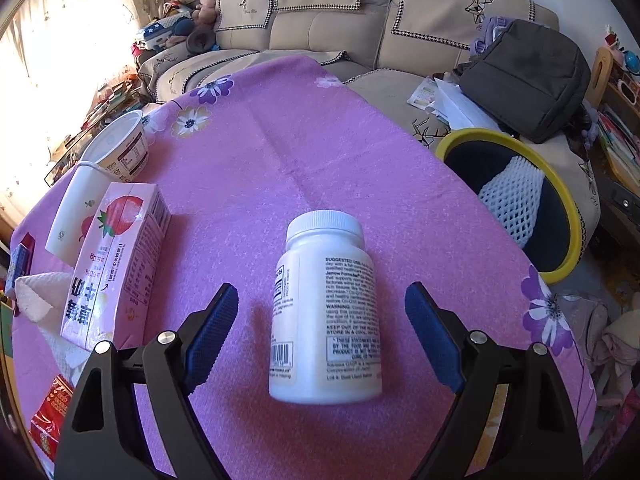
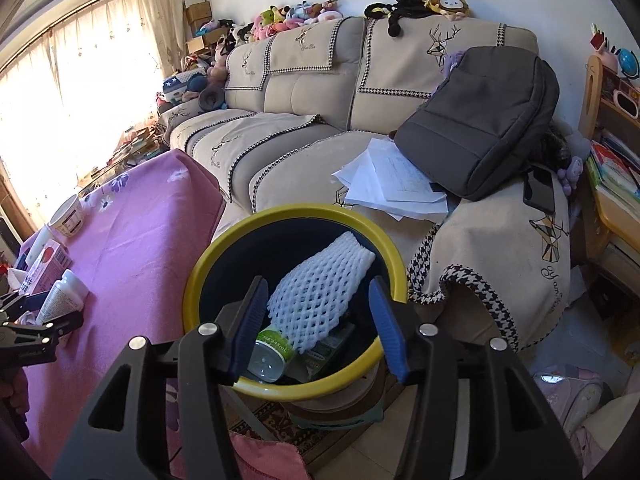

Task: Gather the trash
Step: 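Grasp the white pill bottle with the left gripper and lift it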

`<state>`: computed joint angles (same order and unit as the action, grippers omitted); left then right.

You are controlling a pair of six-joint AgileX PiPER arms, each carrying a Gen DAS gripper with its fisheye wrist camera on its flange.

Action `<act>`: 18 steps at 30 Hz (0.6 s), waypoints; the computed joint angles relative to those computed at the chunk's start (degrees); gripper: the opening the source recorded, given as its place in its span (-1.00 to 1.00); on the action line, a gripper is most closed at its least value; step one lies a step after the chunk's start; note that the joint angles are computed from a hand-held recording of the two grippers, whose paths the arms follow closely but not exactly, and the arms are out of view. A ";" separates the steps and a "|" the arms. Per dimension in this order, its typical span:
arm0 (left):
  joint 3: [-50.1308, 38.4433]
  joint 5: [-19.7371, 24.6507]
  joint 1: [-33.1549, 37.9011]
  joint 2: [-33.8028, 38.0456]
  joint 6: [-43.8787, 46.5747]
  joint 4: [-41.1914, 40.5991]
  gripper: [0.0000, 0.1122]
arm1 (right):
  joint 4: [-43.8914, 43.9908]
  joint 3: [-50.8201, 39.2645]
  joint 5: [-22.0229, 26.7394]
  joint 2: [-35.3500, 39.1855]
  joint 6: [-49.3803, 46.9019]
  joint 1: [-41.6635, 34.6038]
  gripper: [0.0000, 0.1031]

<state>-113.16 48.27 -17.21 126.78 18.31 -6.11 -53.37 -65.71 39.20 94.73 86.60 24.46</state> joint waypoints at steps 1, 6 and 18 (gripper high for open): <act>-0.39 0.23 0.04 0.41 -0.15 0.02 0.48 | -0.01 0.07 -0.01 -0.01 0.14 0.13 -0.01; -2.00 1.40 0.20 1.89 -0.51 -0.01 0.38 | 0.52 0.17 -0.65 0.30 0.34 0.33 -0.01; -1.70 2.23 1.84 1.47 0.70 -3.08 -0.12 | 1.00 -0.29 -0.09 0.23 0.71 2.01 -0.01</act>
<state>-114.86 50.50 -15.38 128.25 19.02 -9.18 -52.37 -66.00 39.12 94.96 87.31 26.47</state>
